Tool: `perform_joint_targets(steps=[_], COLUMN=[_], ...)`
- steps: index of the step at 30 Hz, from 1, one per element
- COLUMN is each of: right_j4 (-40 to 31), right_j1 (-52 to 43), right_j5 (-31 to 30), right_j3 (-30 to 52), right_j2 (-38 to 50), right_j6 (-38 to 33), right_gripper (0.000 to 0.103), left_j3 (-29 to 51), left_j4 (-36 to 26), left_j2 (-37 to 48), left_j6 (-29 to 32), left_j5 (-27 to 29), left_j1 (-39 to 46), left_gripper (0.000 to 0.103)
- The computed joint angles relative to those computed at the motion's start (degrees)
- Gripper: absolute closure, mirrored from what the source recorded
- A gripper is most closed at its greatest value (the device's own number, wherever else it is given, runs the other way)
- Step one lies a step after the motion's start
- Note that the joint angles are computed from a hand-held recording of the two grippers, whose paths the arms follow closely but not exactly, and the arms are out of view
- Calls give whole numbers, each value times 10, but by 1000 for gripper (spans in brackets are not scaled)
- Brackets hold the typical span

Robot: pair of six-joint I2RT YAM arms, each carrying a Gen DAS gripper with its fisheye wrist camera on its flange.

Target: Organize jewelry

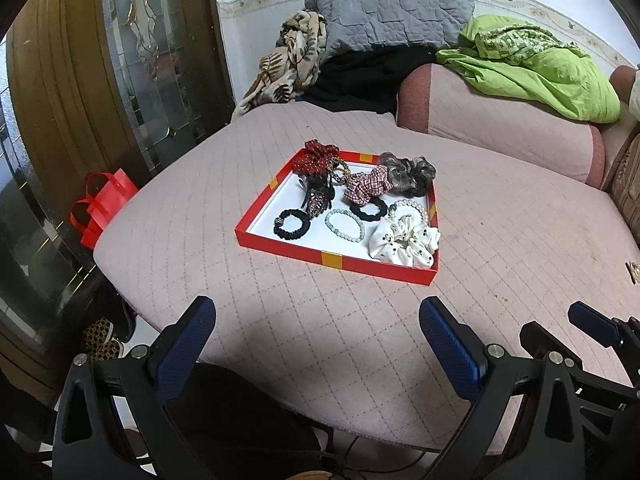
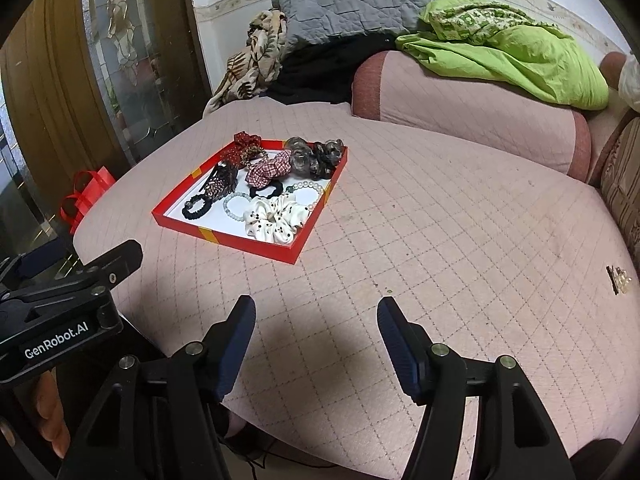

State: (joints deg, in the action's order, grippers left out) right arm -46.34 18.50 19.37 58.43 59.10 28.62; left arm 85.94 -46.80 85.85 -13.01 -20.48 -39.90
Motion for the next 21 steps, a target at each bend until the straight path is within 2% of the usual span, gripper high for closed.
perform_joint_targets(steps=[21], right_j4=[3], right_j1=[-12], right_j5=[-9], right_j3=[2], right_j2=[25], right_j6=[-5], right_gripper=[35], left_j3=[10], left_j4=[-14], left_j2=[20], left_j6=[2], left_j5=[34], left_j1=[4], left_gripper=[2])
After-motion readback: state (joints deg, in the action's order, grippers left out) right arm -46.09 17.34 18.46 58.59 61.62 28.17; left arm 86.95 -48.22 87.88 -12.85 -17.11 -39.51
